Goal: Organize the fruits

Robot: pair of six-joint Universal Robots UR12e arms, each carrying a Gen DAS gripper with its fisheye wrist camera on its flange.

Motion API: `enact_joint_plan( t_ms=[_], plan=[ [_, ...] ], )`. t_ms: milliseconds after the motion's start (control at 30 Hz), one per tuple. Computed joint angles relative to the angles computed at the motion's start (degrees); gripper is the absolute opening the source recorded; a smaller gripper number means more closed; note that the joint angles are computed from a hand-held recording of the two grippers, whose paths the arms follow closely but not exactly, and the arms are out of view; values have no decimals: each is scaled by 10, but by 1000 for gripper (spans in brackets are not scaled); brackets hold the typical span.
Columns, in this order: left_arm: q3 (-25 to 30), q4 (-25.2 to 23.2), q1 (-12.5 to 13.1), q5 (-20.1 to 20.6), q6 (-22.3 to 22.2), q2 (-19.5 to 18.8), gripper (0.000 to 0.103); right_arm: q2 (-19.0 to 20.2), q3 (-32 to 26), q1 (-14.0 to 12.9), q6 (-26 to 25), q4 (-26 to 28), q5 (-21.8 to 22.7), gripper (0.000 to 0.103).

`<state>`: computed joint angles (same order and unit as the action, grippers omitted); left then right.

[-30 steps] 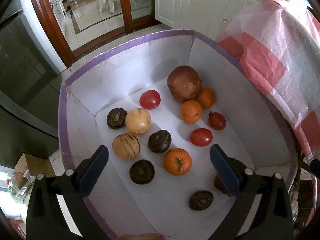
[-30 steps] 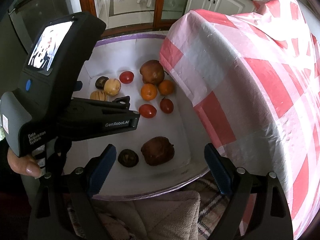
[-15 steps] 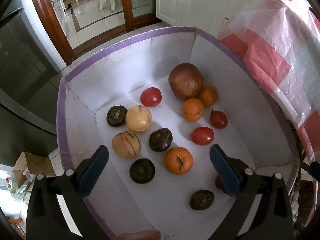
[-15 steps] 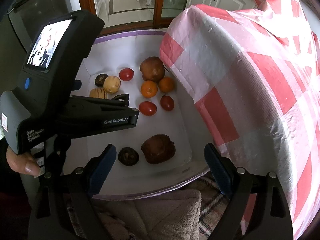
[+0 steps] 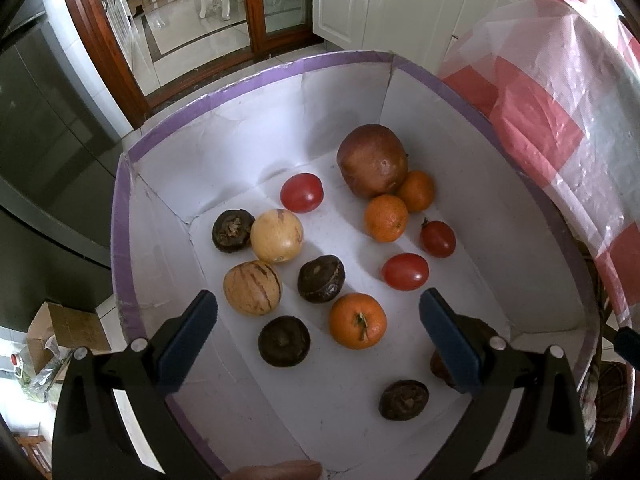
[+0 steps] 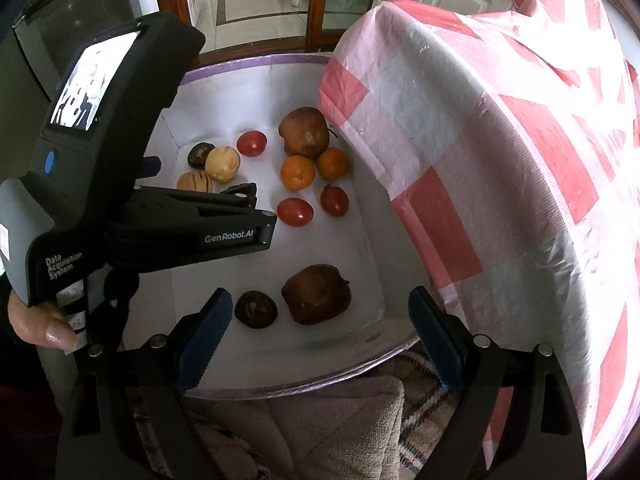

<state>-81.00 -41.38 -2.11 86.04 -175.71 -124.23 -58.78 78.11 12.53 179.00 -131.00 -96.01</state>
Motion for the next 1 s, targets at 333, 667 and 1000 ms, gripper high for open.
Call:
enact_joint_plan(
  t_ms=[333, 667, 1000],
  plan=[
    [2, -6, 0, 0, -3, -1, 101, 0, 0, 0, 1, 2, 0, 87],
    [1, 0, 0, 5, -7, -1, 101, 0, -1, 0, 1, 2, 0, 87],
    [8, -15, 4, -5, -9, -4, 101, -1, 2, 0, 1, 1, 0, 87]
  ],
)
